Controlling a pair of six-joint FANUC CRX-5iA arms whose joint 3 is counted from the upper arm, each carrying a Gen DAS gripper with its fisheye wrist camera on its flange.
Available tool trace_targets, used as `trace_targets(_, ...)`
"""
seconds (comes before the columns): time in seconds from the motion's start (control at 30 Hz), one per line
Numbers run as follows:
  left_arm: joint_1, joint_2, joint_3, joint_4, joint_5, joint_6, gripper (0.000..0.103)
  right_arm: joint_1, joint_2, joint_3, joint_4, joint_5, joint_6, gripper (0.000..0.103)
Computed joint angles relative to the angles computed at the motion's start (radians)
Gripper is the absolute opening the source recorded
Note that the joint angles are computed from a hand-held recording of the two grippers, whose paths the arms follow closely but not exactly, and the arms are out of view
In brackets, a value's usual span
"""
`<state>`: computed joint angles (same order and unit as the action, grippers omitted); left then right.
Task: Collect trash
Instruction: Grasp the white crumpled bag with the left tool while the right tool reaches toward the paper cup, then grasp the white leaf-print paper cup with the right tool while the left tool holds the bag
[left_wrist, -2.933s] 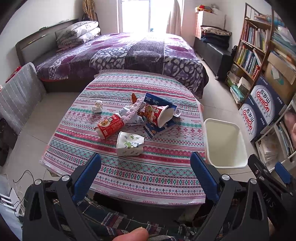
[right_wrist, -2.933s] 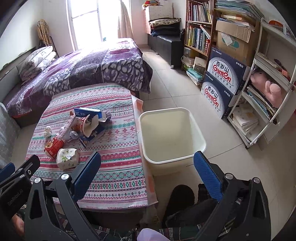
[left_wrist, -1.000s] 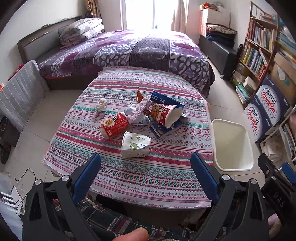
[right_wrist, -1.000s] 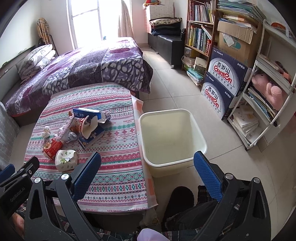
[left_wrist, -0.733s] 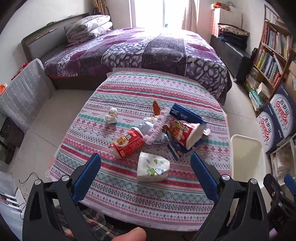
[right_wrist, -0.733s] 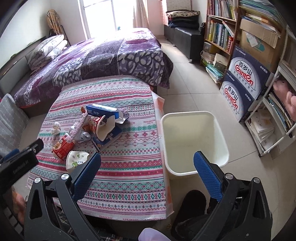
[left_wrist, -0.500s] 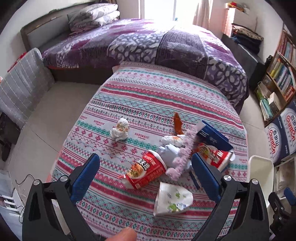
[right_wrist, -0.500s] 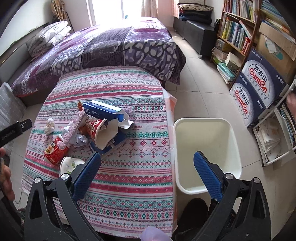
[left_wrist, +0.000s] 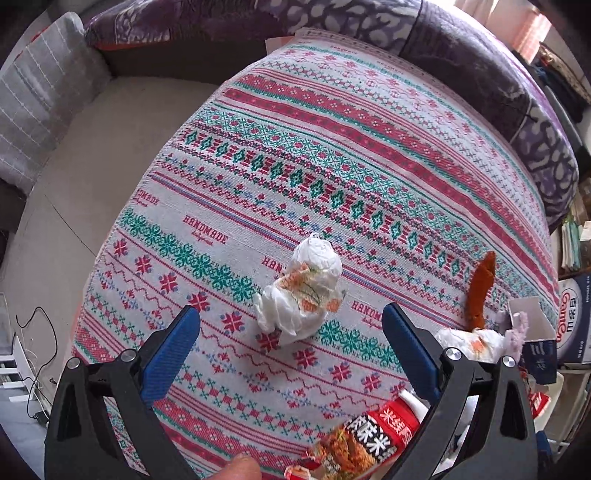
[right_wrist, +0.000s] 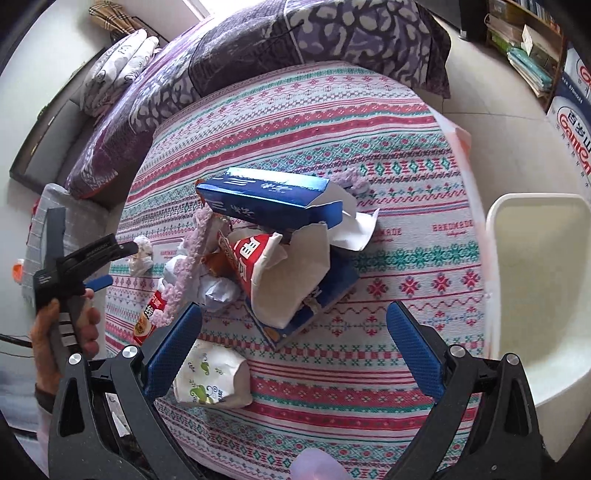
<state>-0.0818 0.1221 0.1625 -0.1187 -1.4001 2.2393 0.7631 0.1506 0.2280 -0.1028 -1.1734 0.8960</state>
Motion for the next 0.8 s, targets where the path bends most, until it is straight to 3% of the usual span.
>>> trace_targets(0.17,0.028,0.027,-0.010,0.015,0.030,-0.023,0.078,0.045,0.010,0.004,-0.032,-0.015,0.070,0.096)
trace_targets(0.27,0.055,0.025,-0.055,0.052,0.050,-0.042,0.064,0.095,0.017,0.001,-0.002,-0.016,0.156,0.096)
trace_targets(0.37,0.052,0.003,-0.075,0.049,0.075,-0.070,0.037,0.123,0.040,0.019,-0.008,-0.034,0.244,0.096)
trace_targets(0.53,0.077,-0.037,-0.092,0.083,0.057,-0.060,0.037,0.162,0.061,0.044,-0.041,-0.056,0.464,0.096)
trace_targets(0.7,0.085,-0.107,-0.113,0.115,0.069,-0.089,0.037,0.245,0.020,-0.054,0.121,0.016,0.767,0.096)
trace_targets(0.8,0.091,-0.125,-0.116,0.127,0.077,-0.101,0.037,0.252,0.046,-0.050,0.150,0.006,0.856,0.096)
